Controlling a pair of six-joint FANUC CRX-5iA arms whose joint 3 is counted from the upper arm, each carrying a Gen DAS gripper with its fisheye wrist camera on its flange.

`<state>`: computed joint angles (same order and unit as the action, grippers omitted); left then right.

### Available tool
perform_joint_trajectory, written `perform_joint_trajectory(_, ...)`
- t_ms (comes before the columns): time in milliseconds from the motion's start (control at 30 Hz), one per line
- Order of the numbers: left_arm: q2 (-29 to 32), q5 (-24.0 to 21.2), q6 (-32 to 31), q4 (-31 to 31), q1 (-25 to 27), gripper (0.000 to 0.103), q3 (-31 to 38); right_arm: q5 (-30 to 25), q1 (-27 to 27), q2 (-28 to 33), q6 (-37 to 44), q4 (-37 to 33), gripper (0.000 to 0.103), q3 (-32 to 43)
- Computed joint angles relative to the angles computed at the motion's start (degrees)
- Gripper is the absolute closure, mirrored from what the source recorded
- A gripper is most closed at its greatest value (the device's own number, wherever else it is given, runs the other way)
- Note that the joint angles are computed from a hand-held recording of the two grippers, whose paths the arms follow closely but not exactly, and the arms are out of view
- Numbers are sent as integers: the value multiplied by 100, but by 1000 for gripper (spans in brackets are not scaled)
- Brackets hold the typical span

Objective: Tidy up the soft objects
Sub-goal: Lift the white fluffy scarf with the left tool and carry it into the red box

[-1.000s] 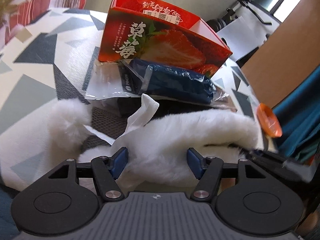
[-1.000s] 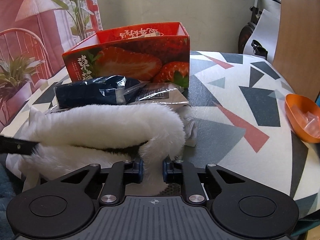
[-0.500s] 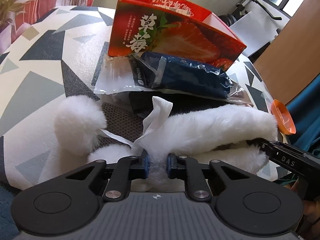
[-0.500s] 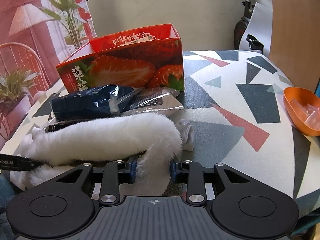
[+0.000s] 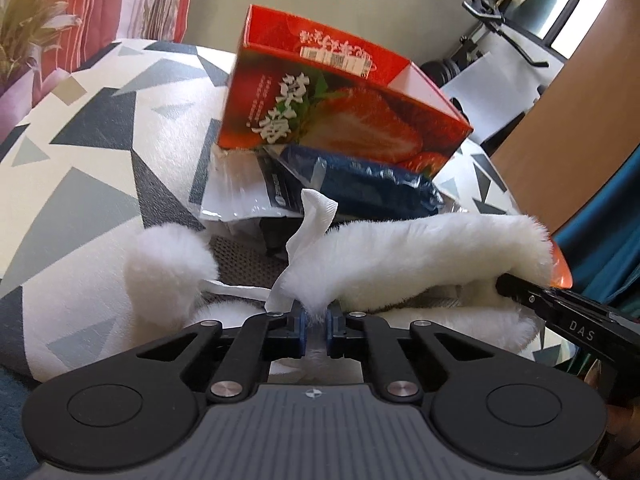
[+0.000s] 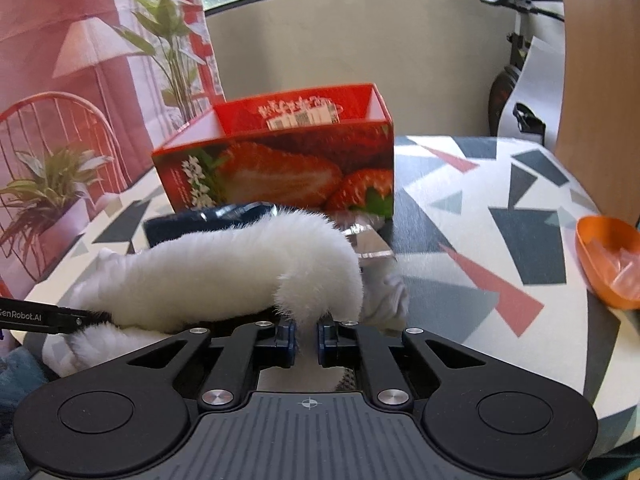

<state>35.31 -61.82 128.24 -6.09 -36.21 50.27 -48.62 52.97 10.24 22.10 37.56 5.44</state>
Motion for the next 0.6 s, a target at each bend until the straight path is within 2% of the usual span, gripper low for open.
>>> perform_joint_trajectory(333, -494, 436, 213, -457, -67, 93, -303, -54, 133, 33, 195, 293, 94, 337)
perform_joint_trajectory(600, -501, 357, 238, -1032, -171, 93, 207, -61, 85, 350, 570, 328, 94, 1030)
